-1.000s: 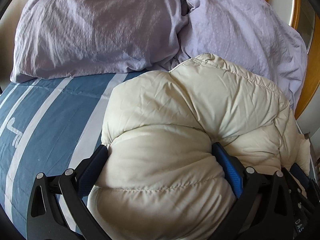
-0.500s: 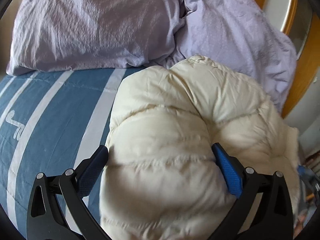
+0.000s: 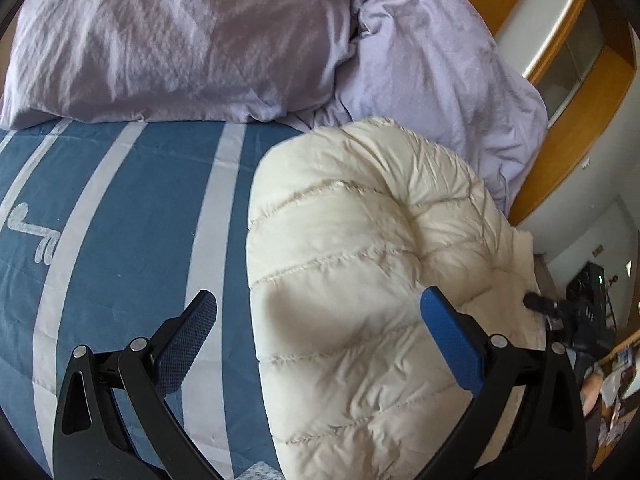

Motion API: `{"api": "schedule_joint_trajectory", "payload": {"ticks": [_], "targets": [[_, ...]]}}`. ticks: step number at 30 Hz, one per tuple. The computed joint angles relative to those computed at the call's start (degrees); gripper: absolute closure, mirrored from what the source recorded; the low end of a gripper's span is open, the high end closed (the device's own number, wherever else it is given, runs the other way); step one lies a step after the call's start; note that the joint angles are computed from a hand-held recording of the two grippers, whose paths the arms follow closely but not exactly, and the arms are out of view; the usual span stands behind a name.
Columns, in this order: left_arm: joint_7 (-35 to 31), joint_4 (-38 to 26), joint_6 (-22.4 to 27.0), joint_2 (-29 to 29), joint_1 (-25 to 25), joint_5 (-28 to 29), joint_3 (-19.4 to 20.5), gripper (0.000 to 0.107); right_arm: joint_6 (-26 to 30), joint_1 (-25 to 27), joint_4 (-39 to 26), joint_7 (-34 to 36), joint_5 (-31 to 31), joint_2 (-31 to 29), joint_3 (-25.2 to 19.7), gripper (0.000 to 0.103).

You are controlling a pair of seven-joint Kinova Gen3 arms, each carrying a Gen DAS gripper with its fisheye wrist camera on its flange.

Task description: Fold large clothes

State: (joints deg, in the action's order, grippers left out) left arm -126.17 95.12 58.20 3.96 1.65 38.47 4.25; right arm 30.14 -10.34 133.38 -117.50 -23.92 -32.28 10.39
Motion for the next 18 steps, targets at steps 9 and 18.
{"api": "schedule_joint_trajectory", "payload": {"ticks": [9,18], "targets": [[-0.8,0.3,1.6,1.1,0.5,-0.6,0.6,0.006,-2.2,-5.7,-0.7,5.7,-3.5,3.8,5.0,0.002],[-1.6,-0.7,6.5,4.0,-1.9,3.0,0.4,0.006,-9.8,-17.0,0.5,16.0,-10.8,5.8,13.2,0.042]]}}
